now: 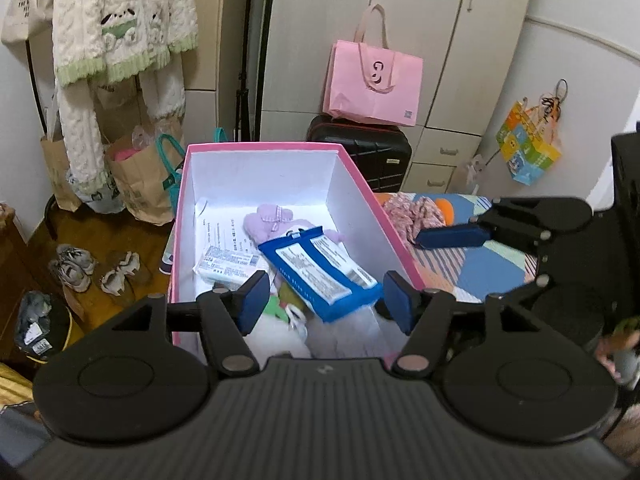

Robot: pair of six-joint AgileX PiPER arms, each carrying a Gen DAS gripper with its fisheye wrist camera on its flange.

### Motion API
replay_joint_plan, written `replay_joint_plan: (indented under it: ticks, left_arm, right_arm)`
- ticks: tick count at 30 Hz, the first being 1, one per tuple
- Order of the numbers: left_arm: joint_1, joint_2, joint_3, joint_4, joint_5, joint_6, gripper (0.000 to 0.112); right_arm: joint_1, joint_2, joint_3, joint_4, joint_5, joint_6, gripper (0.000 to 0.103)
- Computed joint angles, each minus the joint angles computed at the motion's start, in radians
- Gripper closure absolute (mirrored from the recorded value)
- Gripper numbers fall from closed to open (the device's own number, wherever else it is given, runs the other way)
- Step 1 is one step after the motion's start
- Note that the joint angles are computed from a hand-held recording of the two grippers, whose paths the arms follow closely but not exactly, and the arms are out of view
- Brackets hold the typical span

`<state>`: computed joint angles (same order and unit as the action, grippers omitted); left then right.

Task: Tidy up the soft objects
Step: 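Lower the wipes packet into the shoebox and open the left gripper, then withdraw both grippers from the shoebox toward the scrunchie and orange sponge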

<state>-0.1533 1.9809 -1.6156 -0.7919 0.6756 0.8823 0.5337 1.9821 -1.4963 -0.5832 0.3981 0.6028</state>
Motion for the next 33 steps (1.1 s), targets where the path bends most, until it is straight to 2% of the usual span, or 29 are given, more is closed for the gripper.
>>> replay_joint_plan:
  ticks: [4, 9, 14, 18, 23, 27, 33]
  left_arm:
    - [0.005, -0.074, 0.087, -0.004, -0.012, 0.03, 0.05]
    - [0.0, -0.142, 0.153, 0.044, 0.03, 0.022, 0.05]
    - [-0.018, -0.25, 0.289, 0.032, -0.024, 0.066, 0.049]
    - [-0.037, -0.315, 0.376, 0.004, -0.017, 0.117, 0.049]
    - [-0.091, -0.391, 0.483, -0.006, -0.063, 0.144, 0.048]
    - [-0.124, -0.4, 0.516, -0.032, -0.039, 0.147, 0.048]
    - [-0.212, -0.353, 0.494, -0.009, -0.037, 0.094, 0.047]
  right_arm:
    - [0.02, -0.071, 0.078, -0.042, -0.014, 0.043, 0.031]
    - [0.045, -0.15, 0.157, -0.065, -0.012, 0.075, 0.031]
    - [0.072, -0.246, 0.271, -0.149, -0.036, 0.171, 0.031]
    - [0.109, -0.339, 0.386, -0.263, -0.047, 0.295, 0.031]
    - [0.142, -0.437, 0.509, -0.367, -0.039, 0.422, 0.031]
    - [0.155, -0.514, 0.616, -0.466, -0.029, 0.549, 0.031]
    - [0.089, -0.62, 0.777, -0.607, -0.097, 0.722, 0.031]
